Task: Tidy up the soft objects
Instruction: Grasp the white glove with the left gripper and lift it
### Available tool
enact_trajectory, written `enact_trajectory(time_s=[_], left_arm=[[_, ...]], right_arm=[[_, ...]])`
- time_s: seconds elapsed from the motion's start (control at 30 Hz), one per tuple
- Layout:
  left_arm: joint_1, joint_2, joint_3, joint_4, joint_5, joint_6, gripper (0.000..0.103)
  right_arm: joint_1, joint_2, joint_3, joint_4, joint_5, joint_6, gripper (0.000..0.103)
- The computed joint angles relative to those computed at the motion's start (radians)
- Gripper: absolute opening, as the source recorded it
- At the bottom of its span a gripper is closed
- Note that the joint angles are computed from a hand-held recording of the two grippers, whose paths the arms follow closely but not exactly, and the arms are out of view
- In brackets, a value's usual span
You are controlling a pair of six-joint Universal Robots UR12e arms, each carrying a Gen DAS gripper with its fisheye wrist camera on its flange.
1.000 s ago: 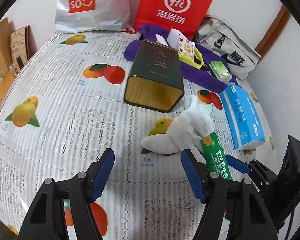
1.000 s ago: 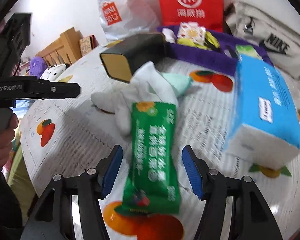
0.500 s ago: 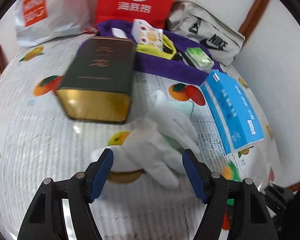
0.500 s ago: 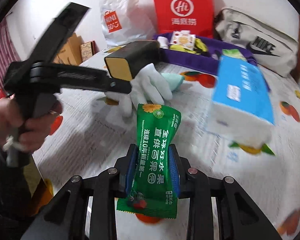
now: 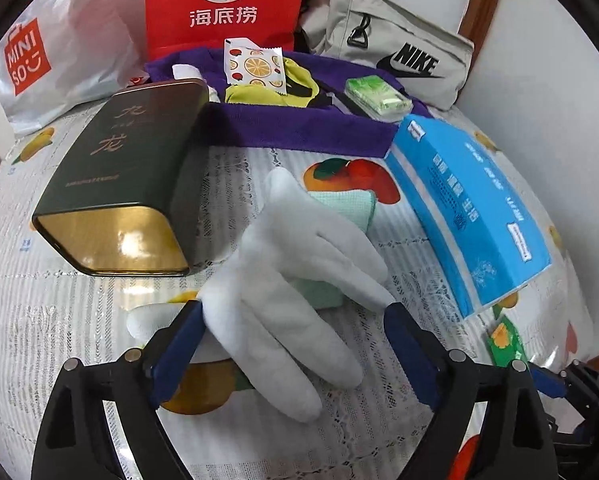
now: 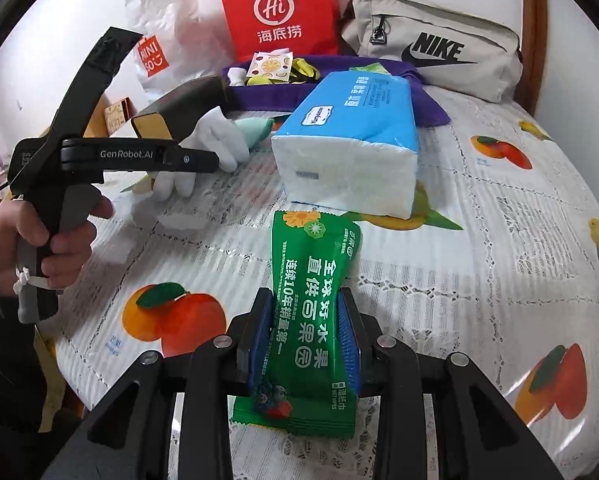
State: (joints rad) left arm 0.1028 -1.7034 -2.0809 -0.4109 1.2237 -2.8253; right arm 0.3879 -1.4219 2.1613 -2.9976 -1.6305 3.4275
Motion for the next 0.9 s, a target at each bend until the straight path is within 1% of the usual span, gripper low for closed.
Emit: enact_trajectory(time_s=[0.1,0.13,0.17,0.2,0.23,0.27,0.3,0.37,0.4,0.53,0.67,0.73,0.8,0.83,0.9], left_arm=[[-0.001,-0.002,-0.003,0.021,0.002,-0.031,0.088],[0.0,-0.003,-0.007,0.031,0.0,-0.037,0.086],[-0.002,-0.003,-0.01,0.049,0.015,-0.043,0.075],[-0.008,-0.002,-0.013,0.065,0.045,-0.047,0.062],[-0.01,-0.002,-0.014,0.07,0.059,-0.046,0.057],[-0.006,0.001,-0.015,0.066,0.052,-0.037,0.046],[0.001,0.006,-0.016,0.048,0.029,-0.021,0.033],[0.015,0.019,-0.017,0.007,-0.002,-0.006,0.023],[0.021,0.027,-0.022,-0.005,-0.008,-0.002,0.02],[0.048,0.071,-0.06,-0.035,-0.036,0.028,0.02],[0.1,0.132,-0.112,-0.08,-0.076,0.06,0.02],[0.126,0.162,-0.138,-0.101,-0.089,0.079,0.025],[0.141,0.18,-0.157,-0.09,-0.079,0.082,0.041],[0.145,0.184,-0.161,-0.084,-0.077,0.081,0.046],[0.16,0.192,-0.17,-0.061,-0.098,0.077,0.061]], right_arm=[[-0.001,0.002,0.005,-0.018,0.001,0.012,0.033],[-0.002,0.001,0.007,-0.024,0.004,0.021,0.033],[-0.002,0.001,0.008,-0.027,0.004,0.026,0.033],[-0.002,0.001,0.011,-0.032,0.005,0.029,0.033],[0.0,0.0,0.013,-0.034,0.002,0.032,0.033],[0.002,0.0,0.014,-0.036,-0.002,0.035,0.033],[0.004,-0.001,0.015,-0.036,-0.004,0.035,0.033],[0.006,-0.004,0.018,-0.037,-0.004,0.038,0.033],[0.006,-0.005,0.019,-0.037,-0.004,0.039,0.033],[0.008,-0.01,0.022,-0.033,-0.001,0.04,0.033],[0.015,-0.014,0.028,-0.037,-0.005,0.04,0.033],[0.016,-0.016,0.031,-0.04,-0.003,0.04,0.033],[0.016,-0.018,0.033,-0.041,0.001,0.039,0.033],[0.015,-0.019,0.034,-0.041,0.004,0.038,0.033],[0.013,-0.021,0.036,-0.042,0.012,0.038,0.034]])
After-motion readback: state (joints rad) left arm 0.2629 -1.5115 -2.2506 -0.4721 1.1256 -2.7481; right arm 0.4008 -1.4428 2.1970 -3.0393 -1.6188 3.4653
